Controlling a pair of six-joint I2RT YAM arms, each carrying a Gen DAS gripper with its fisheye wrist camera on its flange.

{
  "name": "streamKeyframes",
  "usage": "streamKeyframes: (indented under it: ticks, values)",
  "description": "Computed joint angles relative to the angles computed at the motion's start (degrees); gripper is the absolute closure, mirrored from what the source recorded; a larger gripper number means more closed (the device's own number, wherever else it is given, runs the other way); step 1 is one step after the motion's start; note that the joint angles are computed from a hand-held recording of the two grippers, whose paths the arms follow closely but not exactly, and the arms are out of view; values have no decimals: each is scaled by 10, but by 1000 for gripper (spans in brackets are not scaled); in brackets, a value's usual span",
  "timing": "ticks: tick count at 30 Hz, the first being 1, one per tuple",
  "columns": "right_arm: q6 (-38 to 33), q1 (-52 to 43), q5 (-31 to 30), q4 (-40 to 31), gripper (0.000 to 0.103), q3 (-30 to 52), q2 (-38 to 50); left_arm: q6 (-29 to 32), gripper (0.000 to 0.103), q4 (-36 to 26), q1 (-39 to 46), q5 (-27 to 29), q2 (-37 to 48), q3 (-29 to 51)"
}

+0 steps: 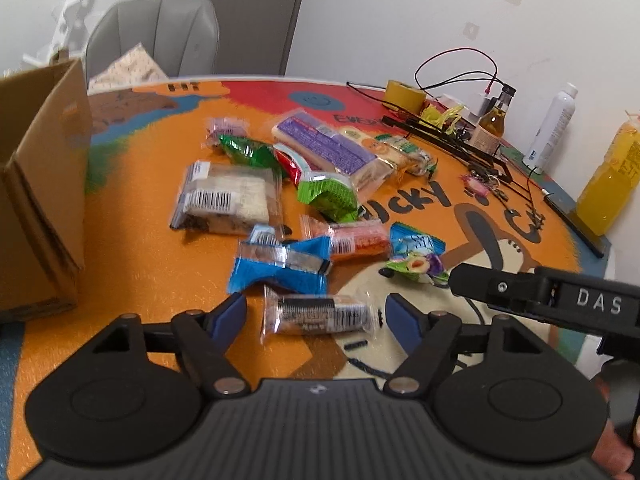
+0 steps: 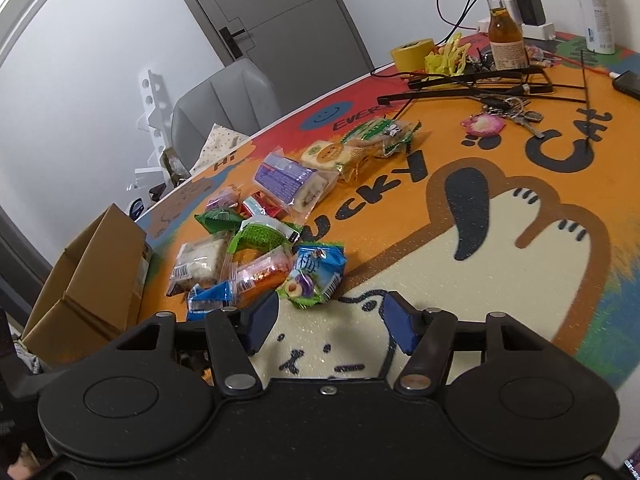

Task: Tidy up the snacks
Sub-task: 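Grasp the clear-wrapped bar with the left tool while the right tool grasps the blue snack bag, then carry both snacks over the cardboard box and open both tools to drop them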

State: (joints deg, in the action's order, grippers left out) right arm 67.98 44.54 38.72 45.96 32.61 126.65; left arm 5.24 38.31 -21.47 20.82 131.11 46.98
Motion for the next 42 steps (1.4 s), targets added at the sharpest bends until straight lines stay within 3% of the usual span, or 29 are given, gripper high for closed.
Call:
streamKeyframes:
  ticks: [4,6,15,16,19,27,42]
  values:
    - [-14,-20,-13,11,42,16,13,-5,53,13,0,1,2,-3]
    - [-18,-27,-20,14,42,22,16,-5,54,-3,4,9,-2,2]
    - [-44,-38,-27,-27,43,72,31,-2,56,5,30,26,-28,-19]
    - [-47,-37,-24,-43,46,81,31,-2,56,7,33,26,-31,-22]
    - [-48,-33,-19,-84,68,99,29,1,56,10,41,27,-42,-30]
    - [-31,-5,14,-84,79,88,11,8,55,13,62,41,-72,-46]
    - [-83,20,43,-78,82,98,-41,14,55,0,107,72,-153,-68]
